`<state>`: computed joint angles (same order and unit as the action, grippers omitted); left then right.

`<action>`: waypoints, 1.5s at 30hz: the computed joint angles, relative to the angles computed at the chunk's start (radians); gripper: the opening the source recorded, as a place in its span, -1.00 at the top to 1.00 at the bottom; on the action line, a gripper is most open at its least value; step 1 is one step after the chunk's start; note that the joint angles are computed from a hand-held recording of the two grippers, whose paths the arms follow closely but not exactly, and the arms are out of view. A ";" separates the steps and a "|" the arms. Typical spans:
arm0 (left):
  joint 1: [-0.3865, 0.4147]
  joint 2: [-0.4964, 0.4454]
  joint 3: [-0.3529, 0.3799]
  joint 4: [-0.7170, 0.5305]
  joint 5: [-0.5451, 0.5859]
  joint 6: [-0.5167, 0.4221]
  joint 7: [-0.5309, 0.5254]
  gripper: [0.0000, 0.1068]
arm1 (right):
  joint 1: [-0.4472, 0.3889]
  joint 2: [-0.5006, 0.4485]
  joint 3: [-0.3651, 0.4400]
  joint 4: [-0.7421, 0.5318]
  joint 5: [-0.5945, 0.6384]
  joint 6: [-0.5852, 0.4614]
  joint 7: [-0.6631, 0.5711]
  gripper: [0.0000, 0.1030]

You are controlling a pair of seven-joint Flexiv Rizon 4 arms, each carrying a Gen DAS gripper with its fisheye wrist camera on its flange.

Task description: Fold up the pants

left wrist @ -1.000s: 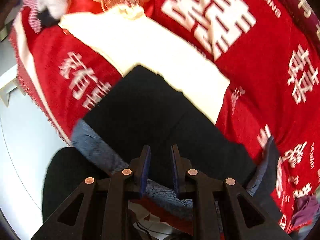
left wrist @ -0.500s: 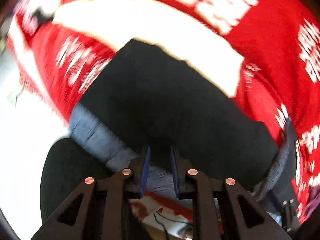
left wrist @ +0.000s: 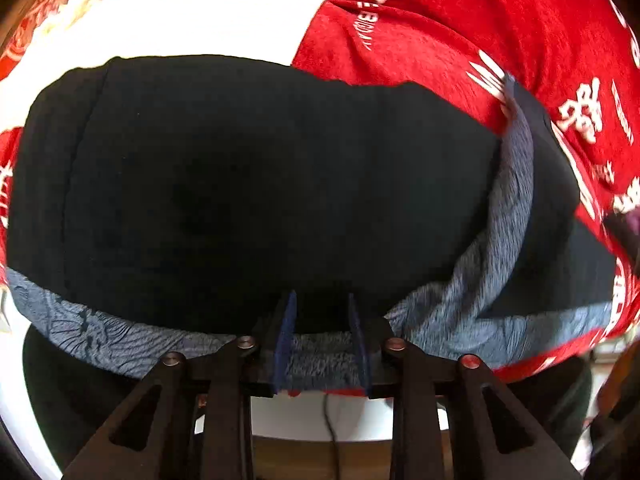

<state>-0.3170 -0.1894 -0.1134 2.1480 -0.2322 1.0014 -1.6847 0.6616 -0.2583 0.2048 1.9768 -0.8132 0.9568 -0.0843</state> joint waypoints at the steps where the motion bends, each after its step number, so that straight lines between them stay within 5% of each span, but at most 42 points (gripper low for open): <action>1: -0.003 0.000 0.002 -0.007 0.019 -0.006 0.000 0.46 | -0.001 0.008 -0.009 0.000 -0.014 -0.010 0.018 -0.63; 4: -0.003 -0.018 0.003 -0.024 0.023 -0.014 -0.024 0.46 | -0.030 -0.011 -0.032 -0.042 -0.007 -0.023 0.028 -0.73; 10: 0.002 -0.028 -0.019 -0.004 -0.055 0.030 0.025 0.19 | -0.051 -0.206 -0.058 -0.309 0.202 -0.153 -0.101 -0.74; 16: -0.008 -0.040 -0.018 -0.018 -0.036 0.030 0.019 0.19 | -0.046 -0.392 -0.067 -0.577 0.455 -0.486 -0.181 -0.67; 17: -0.008 -0.044 -0.020 -0.018 -0.043 0.036 0.023 0.19 | -0.044 -0.380 -0.076 -0.545 0.461 -0.467 -0.152 -0.17; 20: -0.007 -0.047 -0.021 -0.017 -0.053 0.038 0.026 0.19 | -0.050 -0.305 -0.081 -0.407 0.423 -0.325 -0.114 0.68; 24: -0.024 -0.058 -0.005 -0.055 0.014 0.002 -0.021 0.19 | -0.055 -0.160 -0.083 -0.199 0.375 -0.143 0.005 0.77; 27: -0.019 -0.055 -0.020 -0.062 -0.005 -0.002 -0.001 0.19 | -0.037 -0.013 -0.089 -0.001 0.249 -0.037 0.222 0.77; 31: -0.008 -0.054 -0.072 -0.063 -0.144 0.020 0.115 0.19 | -0.022 0.177 -0.009 0.181 0.117 -0.122 0.467 0.81; 34: -0.030 -0.092 -0.102 -0.124 -0.170 0.020 0.178 0.19 | -0.019 0.239 0.085 0.216 0.191 -0.258 0.475 0.82; 39: -0.080 -0.186 -0.105 -0.265 -0.118 -0.056 0.202 0.18 | -0.058 0.278 0.134 0.303 0.291 -0.158 0.477 0.82; 42: -0.084 -0.207 -0.118 -0.276 -0.149 -0.102 0.220 0.18 | -0.076 0.284 0.126 0.260 0.223 -0.198 0.416 0.53; 44: -0.102 -0.197 -0.106 -0.255 -0.125 -0.062 0.219 0.18 | -0.078 0.250 0.115 0.184 0.187 -0.276 0.351 -0.78; 45: -0.108 -0.195 -0.104 -0.255 -0.120 -0.060 0.211 0.18 | -0.079 0.226 0.104 0.137 0.149 -0.314 0.315 -0.87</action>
<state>-0.4251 -0.3845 -0.2173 1.8927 -0.3524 0.9412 -1.4741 0.5829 -0.0323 0.3086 2.1138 -0.6643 0.6426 0.2305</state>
